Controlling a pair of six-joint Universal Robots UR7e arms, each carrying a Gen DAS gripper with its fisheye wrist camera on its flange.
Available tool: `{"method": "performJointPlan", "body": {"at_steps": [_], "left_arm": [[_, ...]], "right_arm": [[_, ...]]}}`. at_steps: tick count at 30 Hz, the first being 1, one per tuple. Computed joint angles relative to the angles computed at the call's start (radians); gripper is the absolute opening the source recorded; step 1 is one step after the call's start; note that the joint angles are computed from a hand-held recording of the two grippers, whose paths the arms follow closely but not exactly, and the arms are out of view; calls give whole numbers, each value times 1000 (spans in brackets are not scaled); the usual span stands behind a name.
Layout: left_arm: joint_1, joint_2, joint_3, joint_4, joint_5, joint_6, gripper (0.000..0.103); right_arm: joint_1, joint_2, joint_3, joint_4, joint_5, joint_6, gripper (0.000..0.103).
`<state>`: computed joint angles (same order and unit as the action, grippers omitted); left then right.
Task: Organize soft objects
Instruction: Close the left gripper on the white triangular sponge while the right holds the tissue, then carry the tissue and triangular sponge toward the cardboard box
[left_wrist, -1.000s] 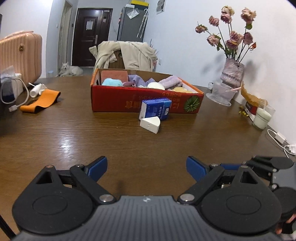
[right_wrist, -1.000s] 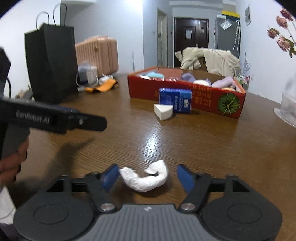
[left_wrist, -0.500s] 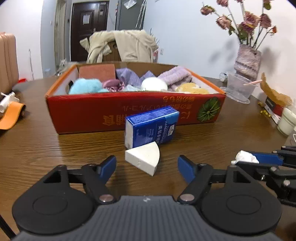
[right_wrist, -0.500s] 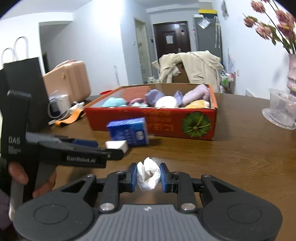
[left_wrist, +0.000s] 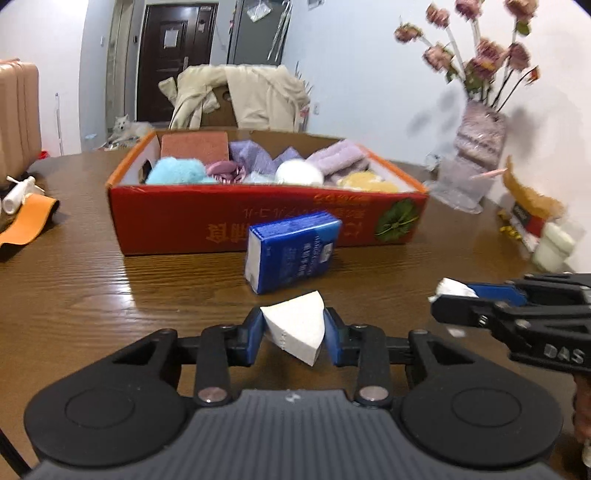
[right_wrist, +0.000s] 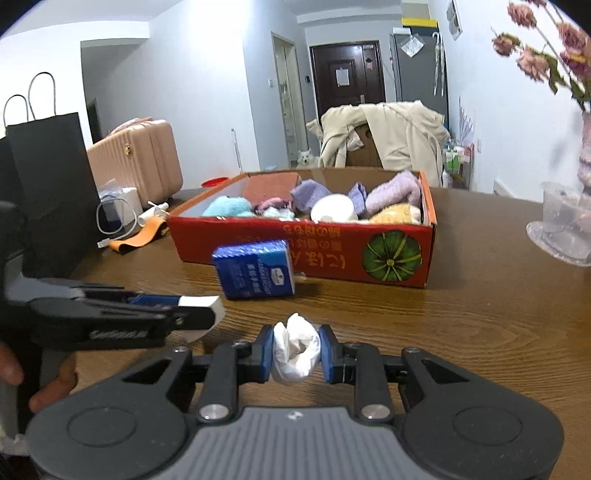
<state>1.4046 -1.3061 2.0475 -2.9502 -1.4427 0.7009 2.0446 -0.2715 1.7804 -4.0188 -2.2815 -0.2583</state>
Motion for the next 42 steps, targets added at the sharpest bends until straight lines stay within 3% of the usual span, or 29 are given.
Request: {"method": "performJointPlan", "body": {"at_steps": [10, 13, 18, 23, 27, 29, 32, 37, 40, 42], "left_arm": [[55, -225, 78, 67, -146, 56, 35], [75, -255, 73, 84, -181, 61, 35], [90, -240, 29, 113, -241, 18, 35], [36, -140, -82, 124, -259, 11, 35], [-24, 23, -245, 168, -202, -38, 35], [-48, 126, -336, 172, -134, -89, 35], [-64, 256, -462, 202, -62, -147, 35], [-76, 414, -614, 227, 45, -178, 37], [-77, 468, -659, 233, 94, -203, 53], [-67, 476, -675, 264, 69, -203, 66]], "right_arm": [[140, 67, -48, -16, -95, 41, 25], [172, 79, -69, 20, -121, 55, 25], [197, 64, -85, 35, -154, 9, 25], [167, 22, -118, 2, -134, -141, 25], [82, -37, -152, 43, -51, -190, 25], [32, -57, -190, 98, -27, -179, 25], [-57, -90, -244, 221, 46, -85, 25], [-140, -39, -434, 407, -1, -101, 25], [-181, -7, -519, 531, -8, -67, 27], [-200, -5, -526, 571, 31, -45, 30]]}}
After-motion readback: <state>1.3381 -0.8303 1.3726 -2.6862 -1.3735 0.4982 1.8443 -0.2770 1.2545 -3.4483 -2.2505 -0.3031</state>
